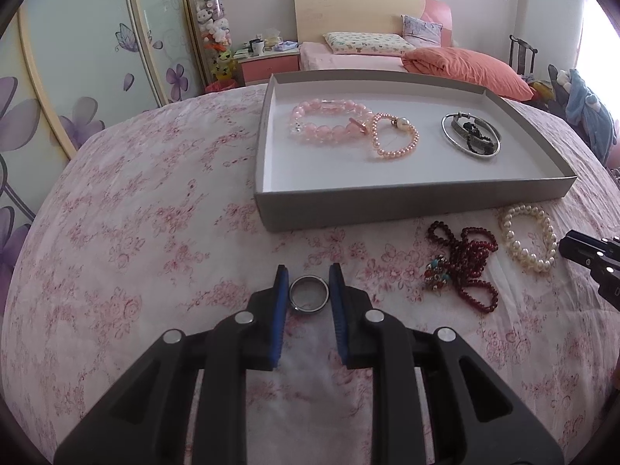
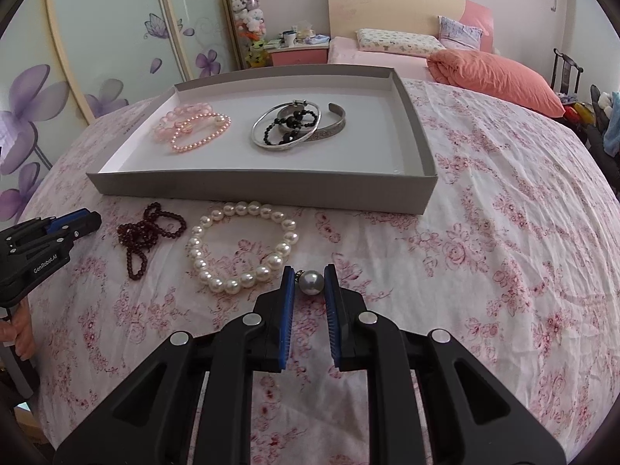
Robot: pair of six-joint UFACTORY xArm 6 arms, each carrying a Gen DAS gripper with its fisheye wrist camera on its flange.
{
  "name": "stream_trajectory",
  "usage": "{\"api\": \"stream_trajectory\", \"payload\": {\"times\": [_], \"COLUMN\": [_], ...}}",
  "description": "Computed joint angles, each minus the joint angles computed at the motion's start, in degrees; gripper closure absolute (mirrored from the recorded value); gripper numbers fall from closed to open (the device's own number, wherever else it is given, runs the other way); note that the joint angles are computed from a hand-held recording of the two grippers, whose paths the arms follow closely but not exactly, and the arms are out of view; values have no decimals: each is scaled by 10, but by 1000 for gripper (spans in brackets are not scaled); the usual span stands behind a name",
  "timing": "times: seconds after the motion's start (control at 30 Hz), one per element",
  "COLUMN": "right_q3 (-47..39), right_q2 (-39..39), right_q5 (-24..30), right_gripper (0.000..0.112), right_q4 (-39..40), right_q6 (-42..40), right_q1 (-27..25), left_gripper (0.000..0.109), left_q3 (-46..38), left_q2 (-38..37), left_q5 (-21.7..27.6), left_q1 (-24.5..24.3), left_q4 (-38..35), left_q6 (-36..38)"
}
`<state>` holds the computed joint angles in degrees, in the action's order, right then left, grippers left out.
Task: Organize jewelry
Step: 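Carry the stud with the right tool while the left carries the ring, release both in tray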
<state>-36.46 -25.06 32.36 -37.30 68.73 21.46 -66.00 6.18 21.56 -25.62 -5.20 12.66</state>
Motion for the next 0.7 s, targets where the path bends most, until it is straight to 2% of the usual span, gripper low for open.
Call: {"api": "stream_trajectory", "payload": {"times": [0.17,0.47,0.7], "right_q3": [-2,-29,-46], "right_q2": [-10,-14,-4], "right_q5": [7,43,47], "right_gripper": [96,96,96], "right_q4": [-34,-131,-170], "right_q6": [31,92,119], "right_q1": [15,54,65], "left_gripper": [87,87,87], "left_q3": [19,62,73], "left_q2": [-20,-63,-78], "left_q5": [-4,-69,-89], "left_q1": [9,5,-5], "left_q4": [-30,-46,-62], "left_q6": [17,14,27]}}
